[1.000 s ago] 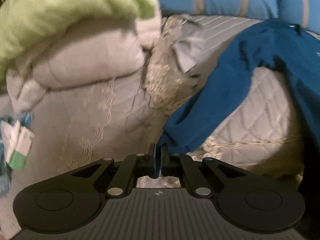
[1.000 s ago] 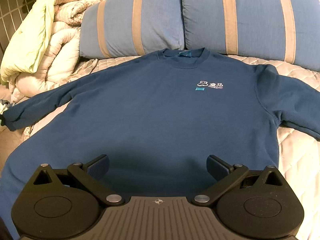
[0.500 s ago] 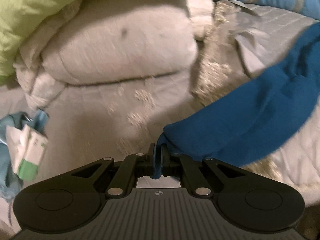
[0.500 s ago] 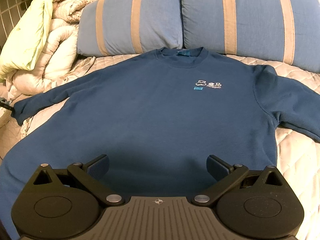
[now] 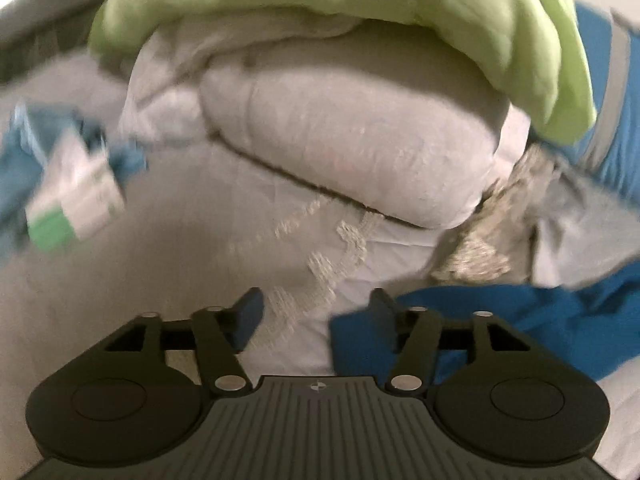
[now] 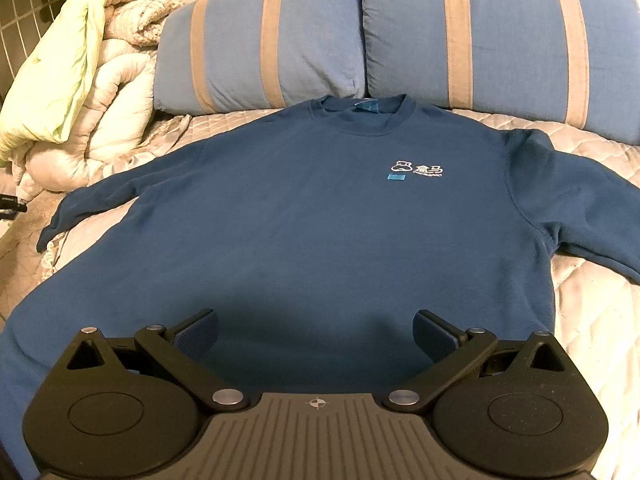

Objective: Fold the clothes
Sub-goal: 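Open the left gripper to release the sleeve, then grasp the sleeve cuff with the left gripper and lift it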

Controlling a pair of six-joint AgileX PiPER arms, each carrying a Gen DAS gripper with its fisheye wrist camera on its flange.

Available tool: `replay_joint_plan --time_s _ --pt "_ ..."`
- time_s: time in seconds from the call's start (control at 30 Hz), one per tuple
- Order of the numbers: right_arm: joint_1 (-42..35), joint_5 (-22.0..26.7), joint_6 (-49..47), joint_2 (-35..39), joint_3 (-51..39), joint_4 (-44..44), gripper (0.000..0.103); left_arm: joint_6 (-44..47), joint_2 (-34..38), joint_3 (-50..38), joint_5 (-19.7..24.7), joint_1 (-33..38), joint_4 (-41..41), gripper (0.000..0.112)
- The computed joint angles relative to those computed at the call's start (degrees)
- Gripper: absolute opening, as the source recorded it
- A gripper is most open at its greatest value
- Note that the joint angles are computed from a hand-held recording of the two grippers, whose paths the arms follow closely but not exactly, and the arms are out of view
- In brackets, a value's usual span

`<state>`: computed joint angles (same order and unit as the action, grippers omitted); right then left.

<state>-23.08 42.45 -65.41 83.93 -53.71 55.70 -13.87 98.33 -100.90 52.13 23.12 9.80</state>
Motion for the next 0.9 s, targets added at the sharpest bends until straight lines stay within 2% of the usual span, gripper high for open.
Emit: replay_joint_plan --time_s 0.17,0.33,0.47,0.63,0.67,0.77,0.9 --pt "0.3 -0.6 -0.6 -0.5 0.5 0.3 0.103 1.9 -5.1 11.4 -4.9 8.0 -23.5 0.064" --pt "0.3 -2.1 -4.2 -2.0 2.4 2.8 0.103 8.7 -6.5 25.6 -11.5 14.8 -50.1 0.063" --pt "1.6 -4.1 -3.9 -2.9 2.9 1.6 0.103 17.8 -5.5 34.9 -15.0 17.2 -70.5 0.062" --pt "1.3 -3.7 -3.6 -2.6 2.6 1.1 0.103 33.0 -5.7 43.7 -20.1 16.4 -95.0 0.061" --pt "1.3 -3.7 -3.5 -2.6 2.6 1.0 0.103 35.2 -5.6 44.3 -20.4 16.3 -98.1 0.061" --pt "1.5 -3.7 -3.2 -2.6 2.5 0.8 0.103 40.3 -5.5 45.3 -20.3 16.8 -104.9 0.044" --pt "0.9 -2.8 -3.3 -2.1 2.2 1.3 0.103 42.9 -4.3 45.4 -17.4 17.4 -109.7 0.044"
